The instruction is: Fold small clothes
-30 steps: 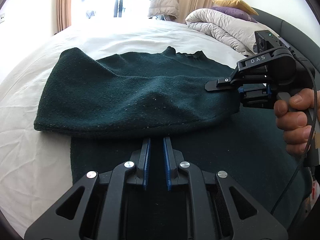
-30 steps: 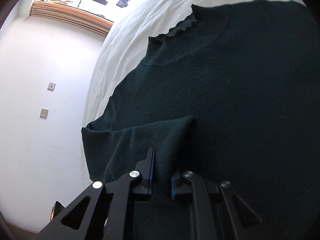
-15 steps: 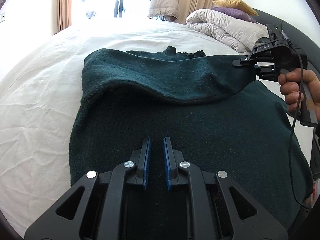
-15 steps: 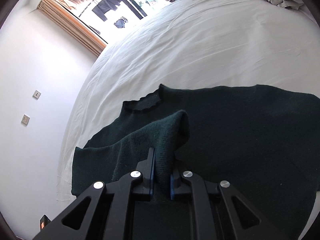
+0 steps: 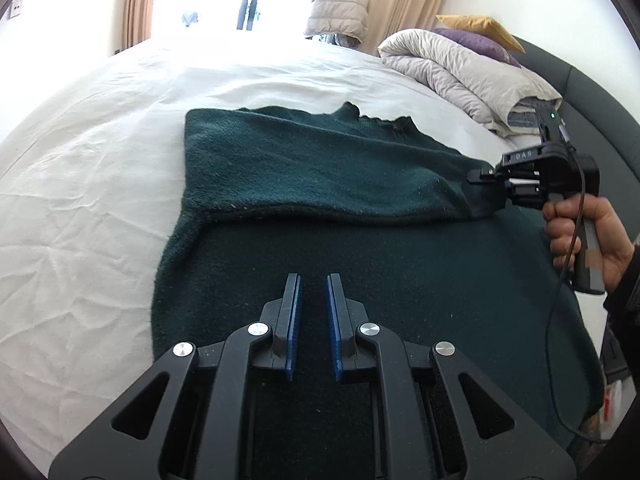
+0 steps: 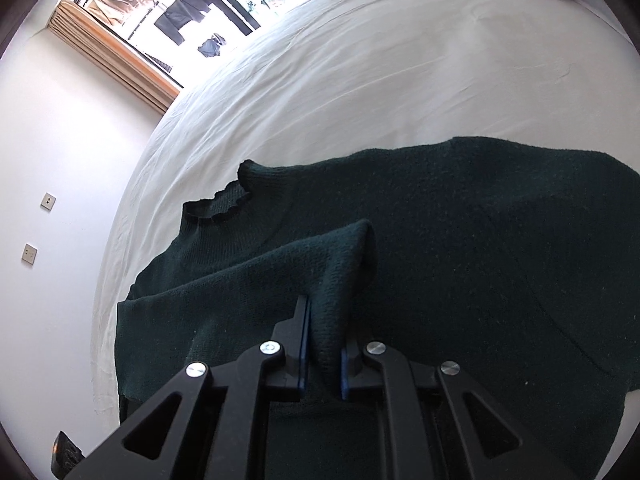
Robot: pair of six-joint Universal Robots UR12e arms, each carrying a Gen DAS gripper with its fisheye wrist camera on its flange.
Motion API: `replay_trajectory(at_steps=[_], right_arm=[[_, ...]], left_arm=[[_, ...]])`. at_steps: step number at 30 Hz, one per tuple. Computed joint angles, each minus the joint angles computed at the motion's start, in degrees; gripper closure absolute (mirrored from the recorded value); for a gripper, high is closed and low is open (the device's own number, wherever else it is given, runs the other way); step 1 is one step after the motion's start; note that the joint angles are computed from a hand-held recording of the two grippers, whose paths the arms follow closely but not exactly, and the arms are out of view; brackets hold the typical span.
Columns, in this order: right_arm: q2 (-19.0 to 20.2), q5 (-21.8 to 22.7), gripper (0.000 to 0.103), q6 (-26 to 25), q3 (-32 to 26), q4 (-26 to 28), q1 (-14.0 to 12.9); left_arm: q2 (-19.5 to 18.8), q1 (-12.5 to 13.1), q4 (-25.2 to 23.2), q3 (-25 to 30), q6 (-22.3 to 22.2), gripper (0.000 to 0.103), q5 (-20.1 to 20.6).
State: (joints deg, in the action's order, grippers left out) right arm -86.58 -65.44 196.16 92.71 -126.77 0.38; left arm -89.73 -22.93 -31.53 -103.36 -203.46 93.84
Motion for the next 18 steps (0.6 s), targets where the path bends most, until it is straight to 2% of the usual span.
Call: replay_trajectory(at_steps=[3,7,9,12,15,17,18], right_arm=[[0.3,-0.2,0.088,0.0,-0.2,0.6,-0.1],[0.3,1.0,0.085,2.6,1.0,-1.7,-0.9],[0.4,0.6,0.085,2.3,0.9,-1.7,-0.8],[0.5,0.1,0.085,1.3,1.0,-1.9,-0.6],[0.4,1.5,0.085,3.1,1.8,-4.3,-1.4],[0.6,0.2,0.085,3.4,1.7,-5.3,-1.3],[0.8,0.0,0.085,3.2,1.4,-5.0,-1.3]], left_arm=[[0.0,0.6,2.5,1.0,-1.6,0.091,0.5],[-2.9,0.5,-0.5,6.4,2.1,0.091,4.4],[-5.0,0.2,-3.0,9.2,4.8,0.091,7.9],[-7.2,1.0,-6.9,11.3,4.6,0.091,7.9],[-8.8,1.5,-11.1,11.9,4.7,0.091,8.0],[-8.4,1.7,-7.7,10.3,4.3,0.091,7.6],[-8.4,1.9,-7.5,10.2,4.0,0.091,7.1]])
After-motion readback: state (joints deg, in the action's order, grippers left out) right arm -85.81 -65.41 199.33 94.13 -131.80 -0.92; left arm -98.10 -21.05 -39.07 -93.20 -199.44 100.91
